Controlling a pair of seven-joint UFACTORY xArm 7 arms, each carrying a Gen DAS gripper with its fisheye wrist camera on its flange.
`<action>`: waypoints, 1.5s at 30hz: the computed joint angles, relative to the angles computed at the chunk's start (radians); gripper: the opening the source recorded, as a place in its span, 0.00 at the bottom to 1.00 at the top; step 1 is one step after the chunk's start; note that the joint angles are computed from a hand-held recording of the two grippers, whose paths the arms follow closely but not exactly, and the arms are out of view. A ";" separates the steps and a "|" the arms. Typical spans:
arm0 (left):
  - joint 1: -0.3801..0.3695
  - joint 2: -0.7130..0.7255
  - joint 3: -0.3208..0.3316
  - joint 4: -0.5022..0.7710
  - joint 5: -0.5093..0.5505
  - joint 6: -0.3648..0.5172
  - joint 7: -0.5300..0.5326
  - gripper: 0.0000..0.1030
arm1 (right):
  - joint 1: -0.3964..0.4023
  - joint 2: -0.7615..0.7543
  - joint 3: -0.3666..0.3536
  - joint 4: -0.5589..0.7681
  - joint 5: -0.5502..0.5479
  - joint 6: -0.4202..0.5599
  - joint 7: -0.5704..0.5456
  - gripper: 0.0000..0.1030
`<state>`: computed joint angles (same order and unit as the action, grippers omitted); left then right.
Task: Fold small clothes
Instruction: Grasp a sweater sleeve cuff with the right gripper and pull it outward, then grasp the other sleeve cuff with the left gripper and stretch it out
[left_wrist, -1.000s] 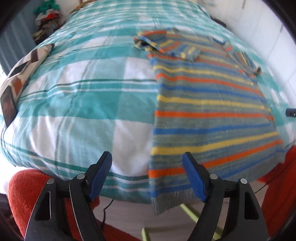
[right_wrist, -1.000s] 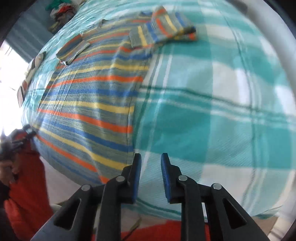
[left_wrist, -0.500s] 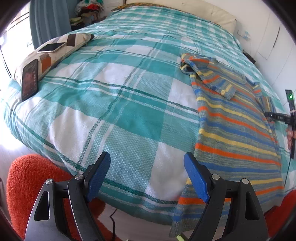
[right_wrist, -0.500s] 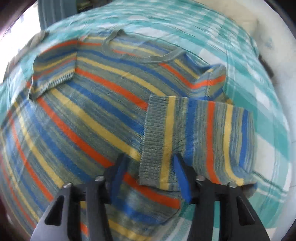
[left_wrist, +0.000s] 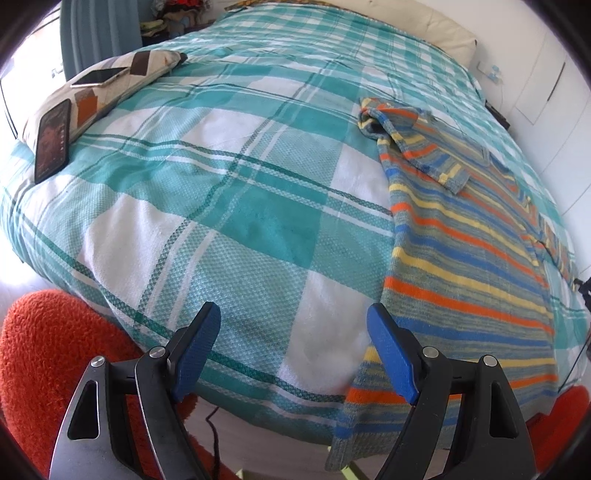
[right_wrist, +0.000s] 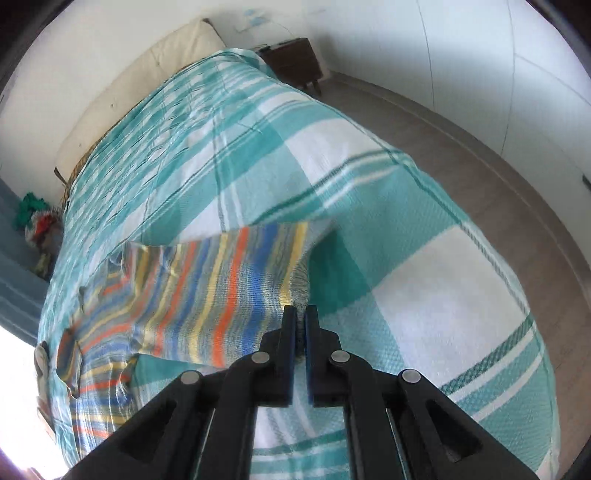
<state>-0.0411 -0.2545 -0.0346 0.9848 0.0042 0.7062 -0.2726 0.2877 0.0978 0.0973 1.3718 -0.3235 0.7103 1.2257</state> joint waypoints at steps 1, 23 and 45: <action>0.001 -0.001 -0.002 -0.001 0.006 0.003 0.000 0.81 | 0.003 -0.001 -0.003 -0.012 -0.008 -0.016 0.044 0.04; 0.012 0.010 -0.005 0.004 0.029 0.028 -0.034 0.81 | 0.004 -0.032 0.027 0.049 -0.084 0.085 -0.047 0.20; -0.130 0.261 -0.005 0.579 -0.316 0.196 0.549 0.96 | 0.326 0.186 0.149 0.335 0.001 0.227 -0.312 0.38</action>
<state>-0.1709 0.0063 -0.0398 1.5637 -0.3114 0.9025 0.2763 0.6141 0.2834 0.2459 1.7070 -0.3226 0.9371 0.9142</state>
